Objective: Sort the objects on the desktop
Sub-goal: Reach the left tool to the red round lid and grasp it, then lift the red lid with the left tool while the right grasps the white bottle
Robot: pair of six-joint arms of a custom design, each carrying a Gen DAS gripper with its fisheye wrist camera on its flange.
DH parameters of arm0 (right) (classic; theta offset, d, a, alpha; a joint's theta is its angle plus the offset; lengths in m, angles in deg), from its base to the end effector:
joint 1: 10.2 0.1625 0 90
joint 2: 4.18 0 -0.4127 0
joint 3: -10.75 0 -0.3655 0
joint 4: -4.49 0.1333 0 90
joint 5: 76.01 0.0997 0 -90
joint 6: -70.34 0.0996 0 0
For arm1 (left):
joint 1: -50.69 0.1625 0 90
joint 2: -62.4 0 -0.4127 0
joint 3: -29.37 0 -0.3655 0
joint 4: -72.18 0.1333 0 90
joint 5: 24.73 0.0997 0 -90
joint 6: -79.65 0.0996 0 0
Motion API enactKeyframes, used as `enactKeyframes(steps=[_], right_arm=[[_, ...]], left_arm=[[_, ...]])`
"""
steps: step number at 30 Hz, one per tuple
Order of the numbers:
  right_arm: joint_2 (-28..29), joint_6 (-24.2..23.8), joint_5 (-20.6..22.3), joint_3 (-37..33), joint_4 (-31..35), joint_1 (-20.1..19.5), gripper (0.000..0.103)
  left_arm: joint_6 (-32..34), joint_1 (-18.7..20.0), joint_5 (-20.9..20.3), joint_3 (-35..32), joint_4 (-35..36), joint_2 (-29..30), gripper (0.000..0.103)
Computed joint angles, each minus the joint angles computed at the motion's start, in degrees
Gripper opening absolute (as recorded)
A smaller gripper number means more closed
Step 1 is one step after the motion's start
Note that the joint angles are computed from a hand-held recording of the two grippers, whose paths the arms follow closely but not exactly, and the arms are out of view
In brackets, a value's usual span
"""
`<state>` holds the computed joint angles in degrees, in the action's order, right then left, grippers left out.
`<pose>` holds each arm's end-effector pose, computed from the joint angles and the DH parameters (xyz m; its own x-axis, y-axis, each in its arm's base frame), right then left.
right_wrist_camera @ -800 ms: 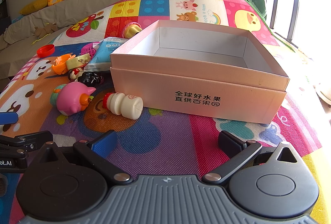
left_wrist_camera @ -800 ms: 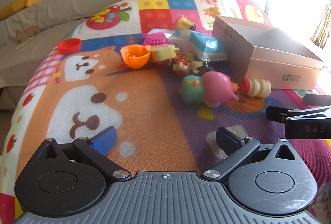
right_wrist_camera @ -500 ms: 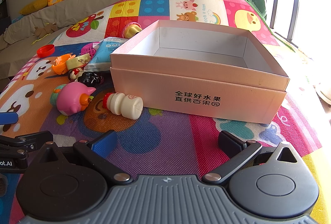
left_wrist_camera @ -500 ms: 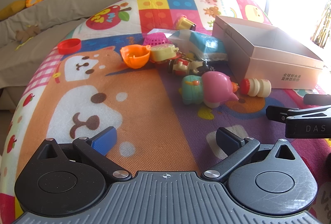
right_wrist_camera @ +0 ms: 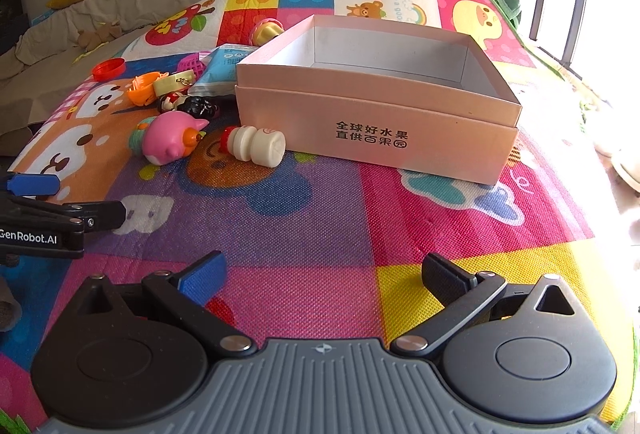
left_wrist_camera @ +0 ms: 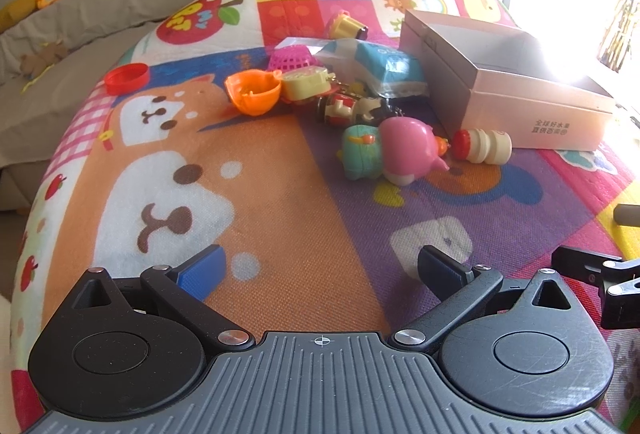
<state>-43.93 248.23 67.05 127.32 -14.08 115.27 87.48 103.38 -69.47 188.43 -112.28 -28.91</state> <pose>0.2453 -0.2517 -0.0328 -0.7148 -0.0317 0.6986 -0.5201 0.6918 -0.5008 0.0110 -0.3221 0.2190 -0.6726 0.2679 -0.6898 0.6390 0.6803 -0.3588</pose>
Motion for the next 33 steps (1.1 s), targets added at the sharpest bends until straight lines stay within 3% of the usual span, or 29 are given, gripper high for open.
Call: enactKeyframes(steps=[6,9,11,15,17,19,22,24,26,28,29,33], right_arm=[[-0.1,0.3,0.2,1.1,-1.7,0.7,0.103],[-0.5,-1.9,-0.3,2.2,-3.6,0.7,0.103],[-0.8,-2.1,-0.7,2.5,-3.8,0.5,0.103],[-0.4,-2.3,-0.4,1.8,-2.6,0.7,0.103],[-0.7,-2.0,-1.7,0.3,1.8,0.0,0.103],[-2.2,-0.3,-4.9,-1.3,7.7,-1.7,0.103],[-6.3,4.7,-8.0,0.7,5.2,-3.8,0.103],[-6.8,4.1,-5.8,0.9,3.1,-3.1,0.103],[-5.8,0.6,-1.2,0.3,0.2,-1.2,0.103],[-5.2,-2.3,0.7,0.2,-1.3,0.0,0.103],[-5.1,-3.1,0.9,0.1,-1.6,0.2,0.103],[-5.1,-3.5,0.0,-0.2,-1.5,-0.1,0.103]], left_arm=[[-0.5,-1.0,0.7,1.1,-0.3,-0.7,0.103],[1.3,0.9,-2.7,-0.3,2.1,-3.2,0.103],[3.8,3.3,-5.0,-2.3,-0.5,-3.4,0.103],[15.7,7.6,1.1,-9.9,-21.8,8.8,0.103],[22.0,11.6,2.0,-17.5,-27.6,14.7,0.103],[25.8,15.5,2.2,-26.0,-29.1,19.7,0.103],[31.9,19.9,3.6,-37.5,-31.3,27.6,0.103],[34.3,21.8,4.3,-43.3,-31.0,31.5,0.103],[35.0,23.0,4.6,-47.3,-30.3,34.1,0.103],[33.5,23.7,4.4,-49.7,-27.9,35.2,0.103],[31.9,24.0,4.2,-50.5,-25.9,35.4,0.101],[26.3,24.4,3.2,-50.9,-19.5,34.0,0.069]])
